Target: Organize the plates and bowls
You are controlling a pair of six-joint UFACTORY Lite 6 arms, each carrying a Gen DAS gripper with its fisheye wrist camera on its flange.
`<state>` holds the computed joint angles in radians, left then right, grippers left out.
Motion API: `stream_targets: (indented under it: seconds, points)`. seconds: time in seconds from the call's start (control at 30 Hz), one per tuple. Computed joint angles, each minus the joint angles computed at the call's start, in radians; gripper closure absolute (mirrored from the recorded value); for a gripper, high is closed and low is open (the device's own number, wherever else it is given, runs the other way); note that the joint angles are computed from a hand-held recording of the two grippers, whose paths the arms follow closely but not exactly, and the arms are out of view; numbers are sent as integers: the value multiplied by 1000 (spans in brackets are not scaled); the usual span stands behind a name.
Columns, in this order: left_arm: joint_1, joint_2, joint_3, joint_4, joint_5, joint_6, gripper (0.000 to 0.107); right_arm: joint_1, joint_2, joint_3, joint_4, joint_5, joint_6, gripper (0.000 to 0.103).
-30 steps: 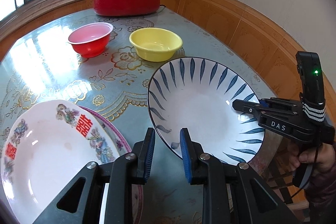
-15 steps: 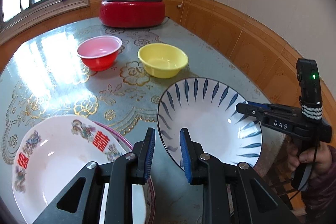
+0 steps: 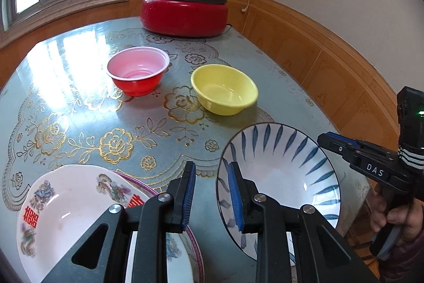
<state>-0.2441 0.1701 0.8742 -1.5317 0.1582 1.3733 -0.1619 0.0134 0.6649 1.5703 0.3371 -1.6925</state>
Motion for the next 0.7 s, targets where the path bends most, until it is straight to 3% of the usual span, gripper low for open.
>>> stream_targets:
  seconds: [0.37,0.7]
  points:
    - [55,106,159,262,51,-277,81,139,203,265,-208,48,350,80]
    - [46,401,571,796,136,-828,81,123,510,668,-547,116,829,79]
